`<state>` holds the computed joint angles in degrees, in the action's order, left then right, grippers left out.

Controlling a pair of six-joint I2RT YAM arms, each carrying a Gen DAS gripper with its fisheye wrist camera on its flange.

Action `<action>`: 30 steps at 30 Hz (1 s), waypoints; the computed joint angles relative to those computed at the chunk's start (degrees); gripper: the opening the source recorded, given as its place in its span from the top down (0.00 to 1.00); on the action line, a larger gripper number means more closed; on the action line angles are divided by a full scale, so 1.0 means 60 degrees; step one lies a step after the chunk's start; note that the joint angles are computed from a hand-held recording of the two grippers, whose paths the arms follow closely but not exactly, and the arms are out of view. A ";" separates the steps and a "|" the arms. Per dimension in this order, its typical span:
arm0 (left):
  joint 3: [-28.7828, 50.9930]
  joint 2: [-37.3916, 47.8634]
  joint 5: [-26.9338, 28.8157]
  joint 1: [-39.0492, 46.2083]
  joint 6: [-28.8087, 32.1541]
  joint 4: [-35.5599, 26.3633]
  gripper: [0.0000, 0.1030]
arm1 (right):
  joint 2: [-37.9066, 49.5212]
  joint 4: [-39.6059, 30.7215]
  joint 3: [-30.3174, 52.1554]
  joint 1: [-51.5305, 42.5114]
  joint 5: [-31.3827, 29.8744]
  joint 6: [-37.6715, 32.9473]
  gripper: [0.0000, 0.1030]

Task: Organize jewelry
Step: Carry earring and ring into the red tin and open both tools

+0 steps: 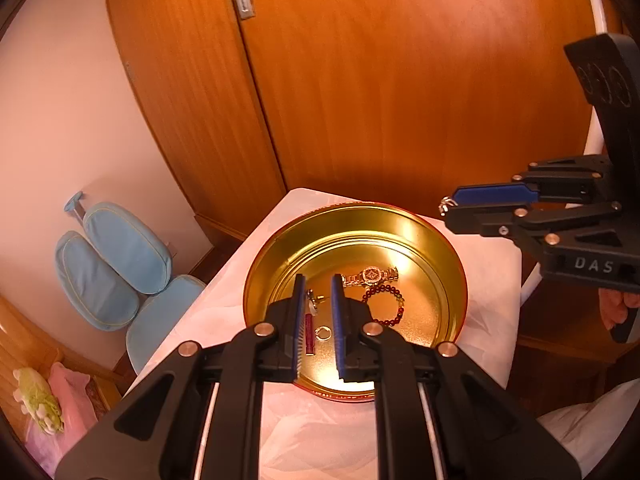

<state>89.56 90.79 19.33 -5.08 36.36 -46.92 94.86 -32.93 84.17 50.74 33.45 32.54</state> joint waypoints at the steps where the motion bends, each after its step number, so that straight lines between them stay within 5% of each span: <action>1: 0.0167 0.0169 -0.0010 -0.0043 0.0065 -0.0126 0.88 | 0.0143 -0.0165 0.0164 -0.0132 -0.0143 -0.0006 0.79; 10: 0.3090 0.3288 -0.0608 -0.0484 0.0680 -0.2248 0.88 | 0.2817 -0.2978 0.3628 -0.2013 -0.3421 -0.0276 0.79; 20: 0.8492 0.7484 -0.1716 -0.0787 0.0496 -0.5672 0.88 | 0.5973 -0.6159 0.7807 -0.3149 -0.5475 -0.0243 0.79; 30: 0.8235 0.7846 -0.2299 -0.1178 0.0691 -0.5415 0.88 | 0.5462 -0.5579 0.6174 -0.3306 -0.5770 -0.0171 0.79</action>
